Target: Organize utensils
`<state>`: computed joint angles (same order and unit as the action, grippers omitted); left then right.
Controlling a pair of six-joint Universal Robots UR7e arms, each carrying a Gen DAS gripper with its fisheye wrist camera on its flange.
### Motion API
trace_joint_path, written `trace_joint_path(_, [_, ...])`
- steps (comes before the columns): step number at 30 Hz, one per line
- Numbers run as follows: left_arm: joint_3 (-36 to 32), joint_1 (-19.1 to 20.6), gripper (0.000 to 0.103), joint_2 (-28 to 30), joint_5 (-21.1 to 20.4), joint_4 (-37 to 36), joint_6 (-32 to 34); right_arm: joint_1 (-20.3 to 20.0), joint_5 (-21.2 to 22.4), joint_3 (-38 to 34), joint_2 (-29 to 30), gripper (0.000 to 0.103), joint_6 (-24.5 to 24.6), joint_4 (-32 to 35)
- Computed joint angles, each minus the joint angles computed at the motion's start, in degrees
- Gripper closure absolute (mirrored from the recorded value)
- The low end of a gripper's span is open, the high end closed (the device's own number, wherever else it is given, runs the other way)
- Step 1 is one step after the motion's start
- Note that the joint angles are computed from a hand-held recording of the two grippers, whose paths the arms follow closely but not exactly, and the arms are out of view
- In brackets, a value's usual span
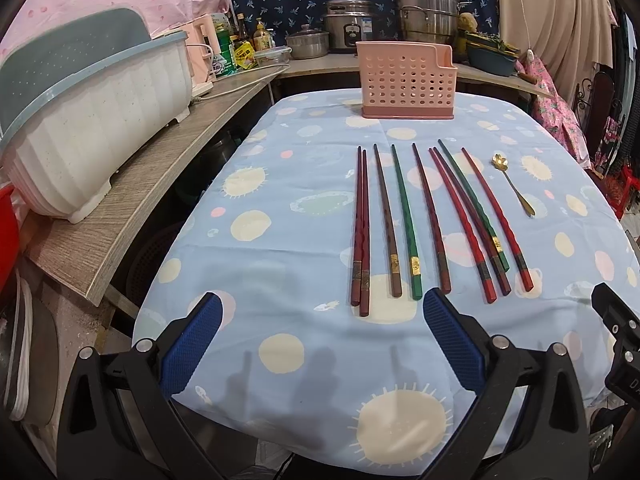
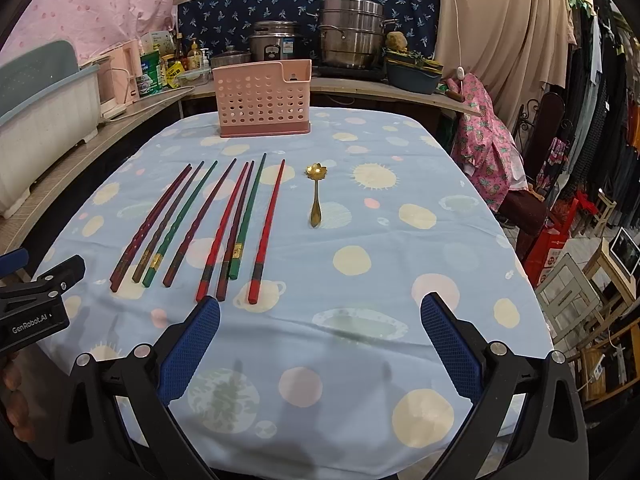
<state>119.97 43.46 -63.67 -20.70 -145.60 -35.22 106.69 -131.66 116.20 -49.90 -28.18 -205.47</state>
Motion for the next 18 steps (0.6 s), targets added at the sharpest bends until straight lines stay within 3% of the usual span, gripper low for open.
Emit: trace_joint_path(18, [0.37,-0.26,0.007,-0.24,-0.24,-0.47,0.43,0.28,0.27,-0.01,0.25,0.007,-0.16,-0.11])
